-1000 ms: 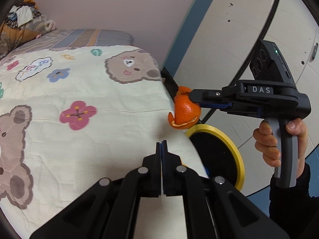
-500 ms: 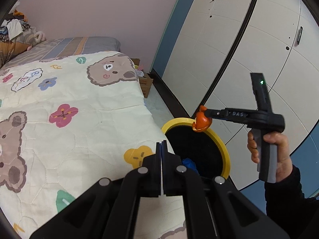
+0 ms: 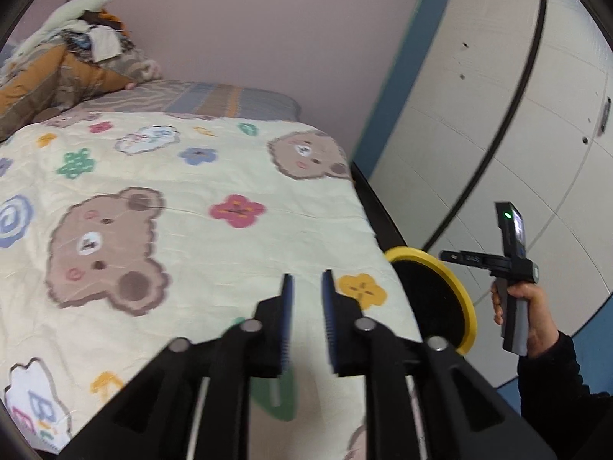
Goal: Collect trash
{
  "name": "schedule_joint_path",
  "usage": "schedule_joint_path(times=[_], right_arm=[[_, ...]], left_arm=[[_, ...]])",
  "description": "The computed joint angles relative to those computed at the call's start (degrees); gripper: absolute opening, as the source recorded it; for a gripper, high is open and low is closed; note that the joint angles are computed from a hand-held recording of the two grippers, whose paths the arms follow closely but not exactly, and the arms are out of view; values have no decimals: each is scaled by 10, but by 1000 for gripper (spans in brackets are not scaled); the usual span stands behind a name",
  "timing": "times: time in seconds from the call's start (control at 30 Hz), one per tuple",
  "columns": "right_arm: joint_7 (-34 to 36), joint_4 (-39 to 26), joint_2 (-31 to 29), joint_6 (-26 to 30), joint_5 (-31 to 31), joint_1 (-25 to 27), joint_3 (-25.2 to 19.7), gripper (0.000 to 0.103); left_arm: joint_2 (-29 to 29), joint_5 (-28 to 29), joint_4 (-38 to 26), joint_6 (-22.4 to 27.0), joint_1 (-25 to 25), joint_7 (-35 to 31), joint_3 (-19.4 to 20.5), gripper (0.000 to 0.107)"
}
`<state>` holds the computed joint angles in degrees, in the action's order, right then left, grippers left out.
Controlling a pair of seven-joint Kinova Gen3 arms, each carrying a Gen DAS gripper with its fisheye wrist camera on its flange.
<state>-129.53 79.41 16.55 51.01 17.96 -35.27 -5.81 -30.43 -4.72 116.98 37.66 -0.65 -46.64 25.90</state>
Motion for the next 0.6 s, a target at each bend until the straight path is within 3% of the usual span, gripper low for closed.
schedule_joint_path(times=[0.07, 0.13, 0.2, 0.27, 0.37, 0.43, 0.5, 0.6], right_arm=[[-19, 2, -11, -1, 23, -18, 2, 25], [-37, 8, -29, -9, 44, -35, -4, 32], [-54, 12, -45, -18, 68, -52, -13, 47], [-71, 9, -53, -19, 101, -75, -24, 54], [-107, 5, -56, -31, 155, -110, -42, 79], [-136, -5, -49, -25, 202, -136, -56, 83], [-173, -12, -43, -11, 248, -188, -35, 94], [-222, -22, -31, 17, 318, -267, -4, 95]], left_arm=[[-37, -13, 7, 22, -23, 12, 5, 35], [-76, -23, 10, 49, -44, 18, 7, 45], [-104, -23, 12, 68, -57, 17, -2, 56], [-136, -26, 12, 88, -76, 15, -9, 63], [-174, -34, 7, 116, -105, 2, -8, 77], [-204, -42, 2, 133, -138, -4, 6, 88], [-226, -44, -3, 143, -155, -17, 11, 94], [-254, -38, -14, 160, -184, -31, 22, 95]])
